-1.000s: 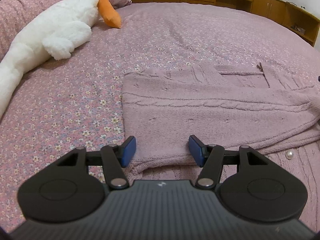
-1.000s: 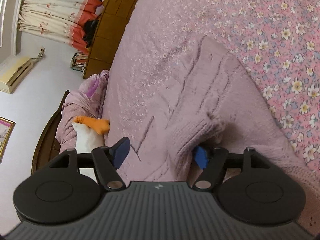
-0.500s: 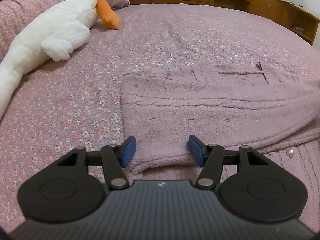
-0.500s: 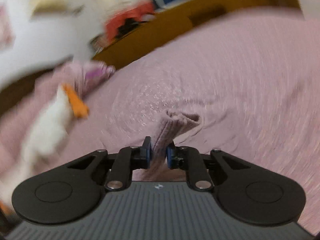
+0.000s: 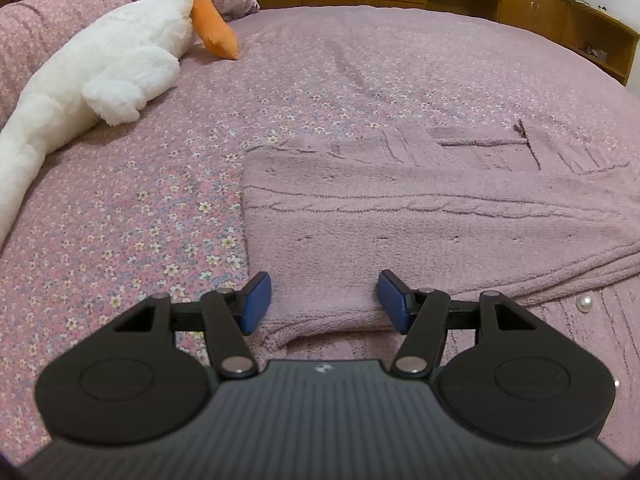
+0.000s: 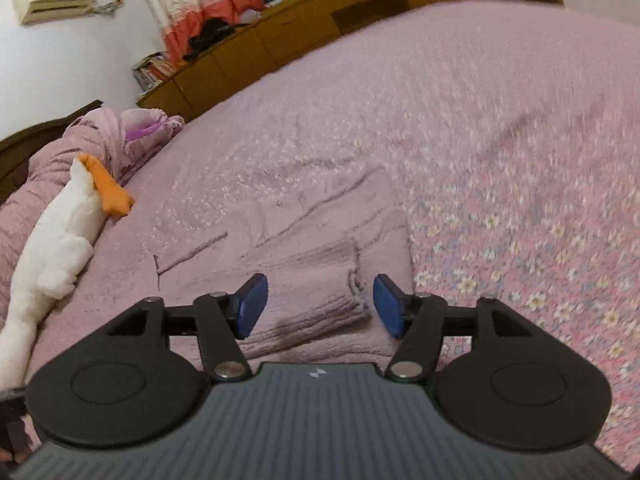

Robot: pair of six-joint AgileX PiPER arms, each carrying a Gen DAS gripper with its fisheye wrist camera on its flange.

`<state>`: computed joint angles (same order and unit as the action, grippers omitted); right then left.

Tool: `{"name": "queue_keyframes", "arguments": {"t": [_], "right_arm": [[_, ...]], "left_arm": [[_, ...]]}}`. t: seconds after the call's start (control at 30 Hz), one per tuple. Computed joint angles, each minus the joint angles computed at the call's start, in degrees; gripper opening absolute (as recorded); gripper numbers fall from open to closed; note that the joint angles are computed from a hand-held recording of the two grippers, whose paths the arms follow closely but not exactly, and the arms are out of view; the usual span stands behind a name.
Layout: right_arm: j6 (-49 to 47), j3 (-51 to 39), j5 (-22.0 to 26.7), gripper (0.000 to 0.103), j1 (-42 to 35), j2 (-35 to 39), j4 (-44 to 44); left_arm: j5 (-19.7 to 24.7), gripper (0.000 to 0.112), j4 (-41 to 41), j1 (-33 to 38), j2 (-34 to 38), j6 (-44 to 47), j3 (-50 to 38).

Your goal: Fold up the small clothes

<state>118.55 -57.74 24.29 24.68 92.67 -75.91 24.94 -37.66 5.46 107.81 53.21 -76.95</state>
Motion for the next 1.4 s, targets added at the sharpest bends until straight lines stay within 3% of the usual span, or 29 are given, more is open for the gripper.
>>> {"name": "queue_keyframes", "arguments": {"t": [0.17,0.27,0.4,0.57,0.8,0.93,1.17,1.4], "right_arm": [[-15.4,-3.8,4.9,0.078,2.3,4.6,9.4],[-15.3,-3.0,4.3,0.093,3.2,4.8,6.4],[-14.3,-2.3,4.6,0.095,4.9,3.1,6.5],[-10.5,0.8,5.6,0.097,8.5,-1.9,4.3],[-11.9,7.2,9.0,0.100,16.8,-12.2,5.7],[-11.2,10.1,14.6,0.100,24.2,-16.9,7.5],[-10.6,12.0,25.1,0.101,37.2,-19.1,10.0],[-6.8,12.7,31.4,0.103,45.6,-17.6,10.0]], "left_arm": [[-1.1,0.063,0.4,-0.4,0.0,0.0,0.4],[-2.0,0.063,-0.1,-0.3,-1.0,0.3,1.5],[-1.7,0.062,1.5,0.3,-3.1,-1.1,2.6],[0.2,0.062,-1.8,2.1,-7.5,3.8,5.5],[5.6,0.062,-3.5,4.3,-13.1,6.3,9.6],[8.9,0.075,-2.9,5.4,-15.8,6.6,11.9],[11.6,0.075,-4.1,7.4,-20.7,10.6,17.3],[13.2,0.075,-6.2,10.0,-24.9,15.3,22.0]]}}
